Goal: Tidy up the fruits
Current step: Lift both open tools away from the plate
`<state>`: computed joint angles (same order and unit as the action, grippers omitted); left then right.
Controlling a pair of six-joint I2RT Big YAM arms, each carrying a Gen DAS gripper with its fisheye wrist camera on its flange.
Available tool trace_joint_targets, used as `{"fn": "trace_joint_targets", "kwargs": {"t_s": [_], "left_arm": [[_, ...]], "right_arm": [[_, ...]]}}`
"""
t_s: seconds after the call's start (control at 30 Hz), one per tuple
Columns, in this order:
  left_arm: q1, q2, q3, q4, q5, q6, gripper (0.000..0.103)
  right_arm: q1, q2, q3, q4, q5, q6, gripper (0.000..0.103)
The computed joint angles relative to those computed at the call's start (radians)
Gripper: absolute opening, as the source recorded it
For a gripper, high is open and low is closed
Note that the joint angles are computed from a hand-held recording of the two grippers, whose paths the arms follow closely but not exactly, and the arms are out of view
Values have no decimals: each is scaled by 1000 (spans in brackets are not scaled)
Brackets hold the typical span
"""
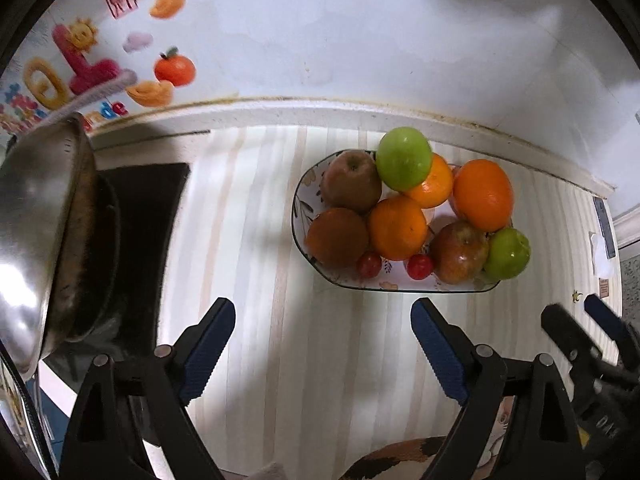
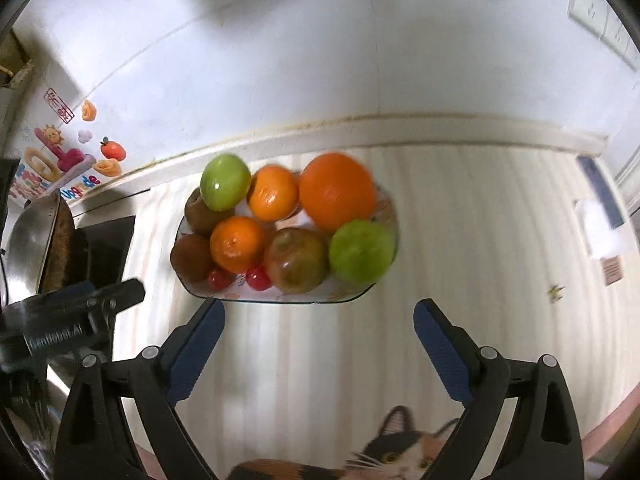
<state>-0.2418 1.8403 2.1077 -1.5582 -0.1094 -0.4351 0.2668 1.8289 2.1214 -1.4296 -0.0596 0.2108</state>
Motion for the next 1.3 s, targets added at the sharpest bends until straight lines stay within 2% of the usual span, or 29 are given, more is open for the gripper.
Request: {"fn": "trace_joint_targets", "kwargs": {"t_s": [0.4,0.57,0.77,0.97,1.3], "left_arm": [[-64,-104,-31,17,-106,-85,90],[-110,-183,-67,24,-156,-109,90],[-165,-303,-136,50,-182,-120,90],[-225,-431,-216,43,-232,-110,90],[-306,-607,-326,-2,-289,-125,90]], "right_arm": [[-32,-71,15,-32,-22,-59,98],[-33,-163,-31,-25,-8,-81,98],[-18,-302,-88,-25,36,-88,98],[34,-440,-146,-61,93,-42,98],[174,-622,-210,-152,253,112,98]]}}
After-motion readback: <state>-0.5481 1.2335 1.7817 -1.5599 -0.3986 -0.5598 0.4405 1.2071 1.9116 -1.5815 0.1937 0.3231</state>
